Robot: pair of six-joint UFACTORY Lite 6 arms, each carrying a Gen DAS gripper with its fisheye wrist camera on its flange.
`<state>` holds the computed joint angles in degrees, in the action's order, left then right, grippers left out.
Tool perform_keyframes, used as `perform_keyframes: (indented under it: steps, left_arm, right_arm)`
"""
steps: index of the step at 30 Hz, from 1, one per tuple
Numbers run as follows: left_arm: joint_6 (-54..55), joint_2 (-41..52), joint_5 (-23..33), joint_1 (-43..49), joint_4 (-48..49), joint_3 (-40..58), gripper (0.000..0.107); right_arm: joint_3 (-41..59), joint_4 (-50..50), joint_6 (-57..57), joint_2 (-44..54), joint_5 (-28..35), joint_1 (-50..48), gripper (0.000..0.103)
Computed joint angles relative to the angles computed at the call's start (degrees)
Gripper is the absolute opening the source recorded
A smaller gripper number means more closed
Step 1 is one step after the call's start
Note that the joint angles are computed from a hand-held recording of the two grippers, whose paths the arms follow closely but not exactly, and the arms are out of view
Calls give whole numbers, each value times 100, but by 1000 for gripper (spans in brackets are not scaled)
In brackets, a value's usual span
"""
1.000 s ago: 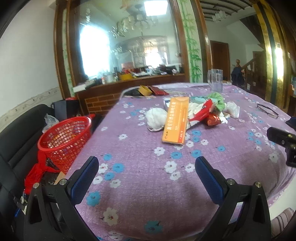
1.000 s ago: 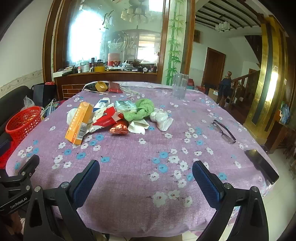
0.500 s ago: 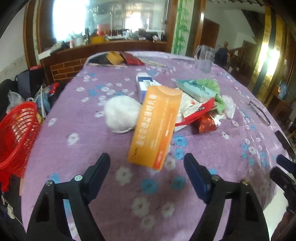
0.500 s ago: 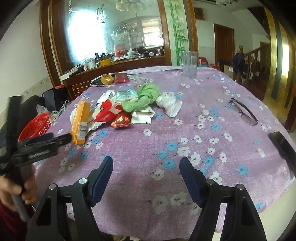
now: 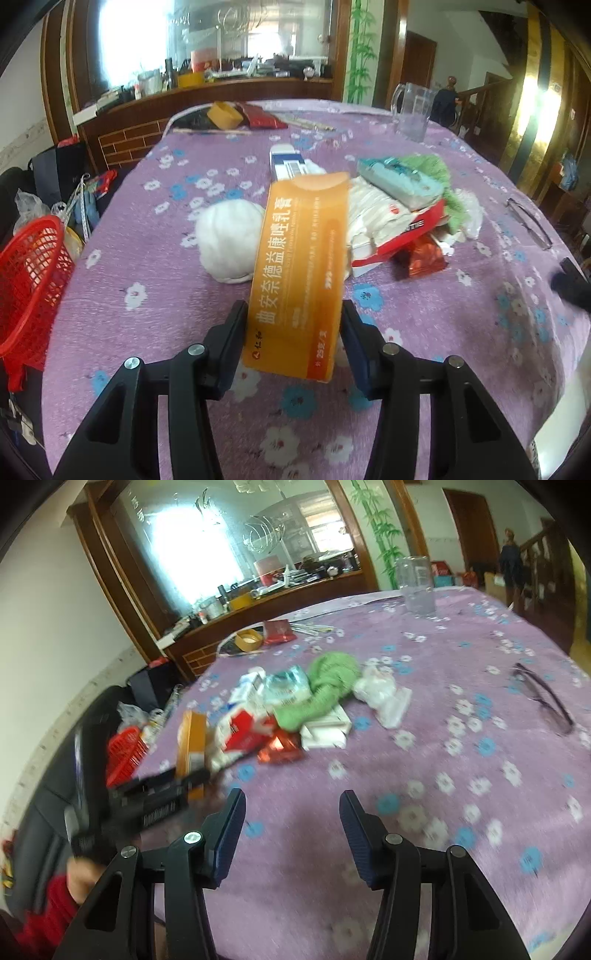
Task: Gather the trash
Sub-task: 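Grasp the orange medicine box with the left gripper while the right grasps the red snack box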
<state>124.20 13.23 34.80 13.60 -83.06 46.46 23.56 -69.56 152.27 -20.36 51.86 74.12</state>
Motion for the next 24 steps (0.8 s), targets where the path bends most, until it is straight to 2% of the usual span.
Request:
perform_keyframes:
  steps: [3, 5, 8, 12, 16, 19, 21, 23, 24]
  left_arm:
    - [-18, -180, 377, 410, 214, -60, 48]
    - [-69, -197, 576, 651, 335, -10, 48]
    - [-88, -174, 755, 935, 397, 85, 48]
    - [22, -86, 874, 1181, 365, 210, 48]
    - [129, 20, 900, 1275, 318, 283, 48]
    - [315, 30, 894, 1313, 227, 227, 48]
    - [424, 34, 886, 1341, 166, 199, 48]
    - [441, 44, 913, 1359, 165, 206, 48]
    - [460, 45, 927, 1380, 160, 201, 48]
  right_arm:
    - [7, -506, -326, -210, -764, -875, 56]
    - [64, -979, -110, -149, -1321, -1301, 56]
    - [389, -2345, 992, 475, -2279, -2023, 56]
    - [987, -3813, 2540, 1354, -2850, -2723, 56]
    - [1658, -3403, 2276, 2032, -3116, -3145, 56]
    - [2212, -2253, 1089, 2553, -3207, -3418, 56]
    - [2338, -2038, 890, 2765, -3274, -3579, 56]
    - [2323, -1983, 768, 2859, -3328, -3639, 48]
    - [2289, -1976, 724, 2867, -3305, -3622, 35]
